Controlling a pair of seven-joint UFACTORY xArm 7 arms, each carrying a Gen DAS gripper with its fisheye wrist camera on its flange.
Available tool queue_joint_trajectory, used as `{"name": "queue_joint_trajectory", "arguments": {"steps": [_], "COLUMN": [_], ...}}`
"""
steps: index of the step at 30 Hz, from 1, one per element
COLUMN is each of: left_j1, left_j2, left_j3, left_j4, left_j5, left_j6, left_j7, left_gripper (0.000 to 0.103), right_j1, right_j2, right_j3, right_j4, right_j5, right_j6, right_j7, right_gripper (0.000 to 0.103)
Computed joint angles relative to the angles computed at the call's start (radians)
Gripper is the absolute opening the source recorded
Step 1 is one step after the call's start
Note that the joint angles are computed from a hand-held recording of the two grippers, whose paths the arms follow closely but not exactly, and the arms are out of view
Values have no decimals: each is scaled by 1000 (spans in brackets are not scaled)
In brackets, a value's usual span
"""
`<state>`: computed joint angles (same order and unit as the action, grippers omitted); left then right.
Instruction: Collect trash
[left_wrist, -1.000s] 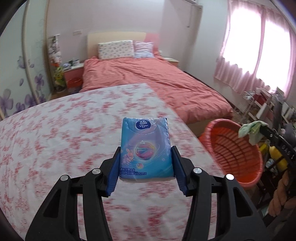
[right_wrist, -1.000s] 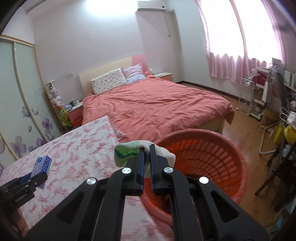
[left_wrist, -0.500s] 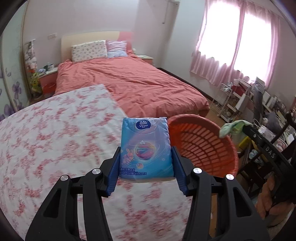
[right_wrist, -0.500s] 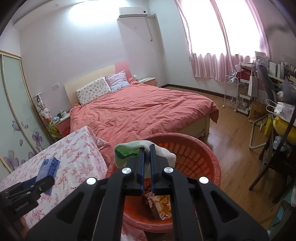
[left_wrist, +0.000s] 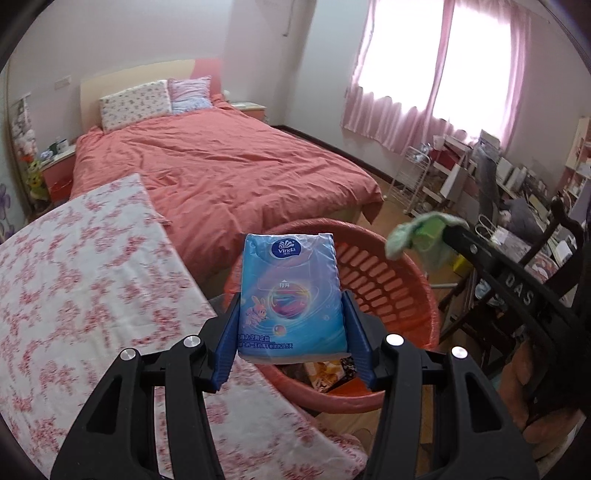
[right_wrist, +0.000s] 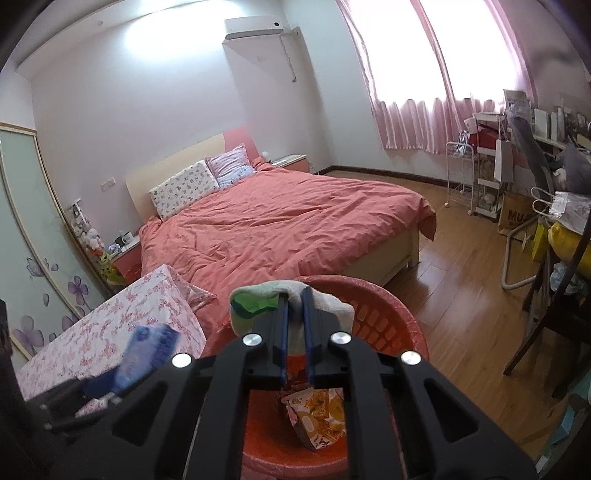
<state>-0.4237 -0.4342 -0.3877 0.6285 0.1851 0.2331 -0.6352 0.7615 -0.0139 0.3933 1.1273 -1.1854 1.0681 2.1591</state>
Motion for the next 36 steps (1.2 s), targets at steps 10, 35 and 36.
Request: {"name": "queue_joint_trajectory", "arguments": {"steps": [10, 35, 36], "left_j1": [8, -48, -57], "left_j2": [69, -860, -881], "left_j3": [-19, -145, -161], "left_j4": [34, -322, -324], "left_j5": [43, 11, 9], "left_j6": [46, 476, 506], "left_j7": [-50, -258, -271], "left_gripper": [60, 101, 101], "right_j1": [-40, 300, 321], "right_j2": [-39, 111, 126], "right_j3": [7, 146, 140], "right_j4": [-50, 186, 202], "right_j5": [10, -6, -6], "right_j6": [-58, 505, 527], "right_j7": [18, -42, -47], "right_gripper": [39, 98, 98]}}
